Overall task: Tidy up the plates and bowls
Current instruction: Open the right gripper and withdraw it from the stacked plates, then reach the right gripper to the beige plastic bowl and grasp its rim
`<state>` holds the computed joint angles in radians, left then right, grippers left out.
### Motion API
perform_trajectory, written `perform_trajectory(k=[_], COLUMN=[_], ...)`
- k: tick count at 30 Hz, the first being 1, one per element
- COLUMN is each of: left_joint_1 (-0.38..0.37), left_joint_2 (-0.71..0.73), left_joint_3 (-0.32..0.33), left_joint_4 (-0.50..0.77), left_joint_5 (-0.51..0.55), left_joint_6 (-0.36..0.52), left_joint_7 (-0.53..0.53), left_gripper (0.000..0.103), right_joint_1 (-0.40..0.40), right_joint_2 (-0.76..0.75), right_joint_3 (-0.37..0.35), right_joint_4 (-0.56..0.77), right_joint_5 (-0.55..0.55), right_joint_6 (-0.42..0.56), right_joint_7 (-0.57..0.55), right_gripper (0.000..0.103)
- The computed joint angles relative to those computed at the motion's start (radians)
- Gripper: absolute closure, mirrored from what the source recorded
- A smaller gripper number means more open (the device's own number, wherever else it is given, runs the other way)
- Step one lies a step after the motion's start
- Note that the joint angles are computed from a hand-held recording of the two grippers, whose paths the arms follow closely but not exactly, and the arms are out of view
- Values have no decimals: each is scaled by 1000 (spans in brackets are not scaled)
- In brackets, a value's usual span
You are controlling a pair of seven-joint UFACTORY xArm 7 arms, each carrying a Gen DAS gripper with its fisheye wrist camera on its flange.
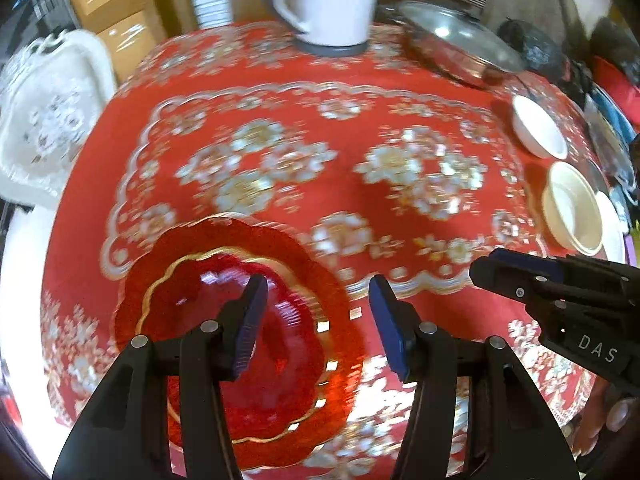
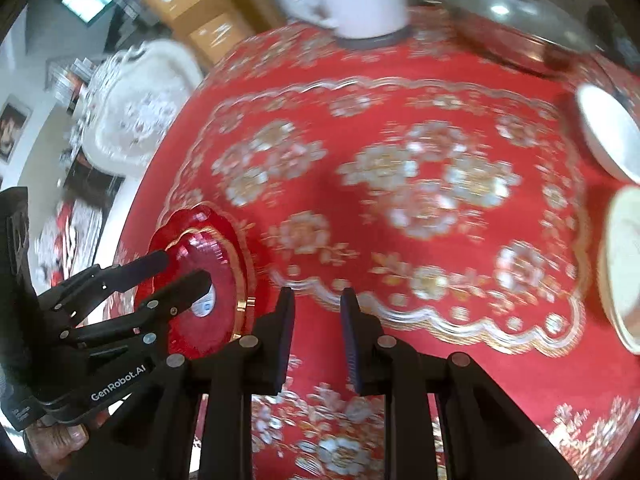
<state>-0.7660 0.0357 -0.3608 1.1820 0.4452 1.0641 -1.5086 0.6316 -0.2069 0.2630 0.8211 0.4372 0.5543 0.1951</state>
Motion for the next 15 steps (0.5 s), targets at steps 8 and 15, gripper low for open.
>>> perform_trajectory(k=[8,15], left_joint_1=[-64,-161], left_joint_2=[209,414], left_joint_3=[44,120], left_joint_4=[244,529], left_joint_5=[50,56], left_joint_6=[-15,5], left_joint_7=[101,220], left_gripper=[50,50], right_joint_1=[-59,-127], right_joint_2=[-172,-306], right_joint_3=[-74,-139], right_joint_4=[-151,-259], right_joint_5=[5,-11], right_joint_6=[17,42], right_joint_7=[18,30], right_gripper=[80,79])
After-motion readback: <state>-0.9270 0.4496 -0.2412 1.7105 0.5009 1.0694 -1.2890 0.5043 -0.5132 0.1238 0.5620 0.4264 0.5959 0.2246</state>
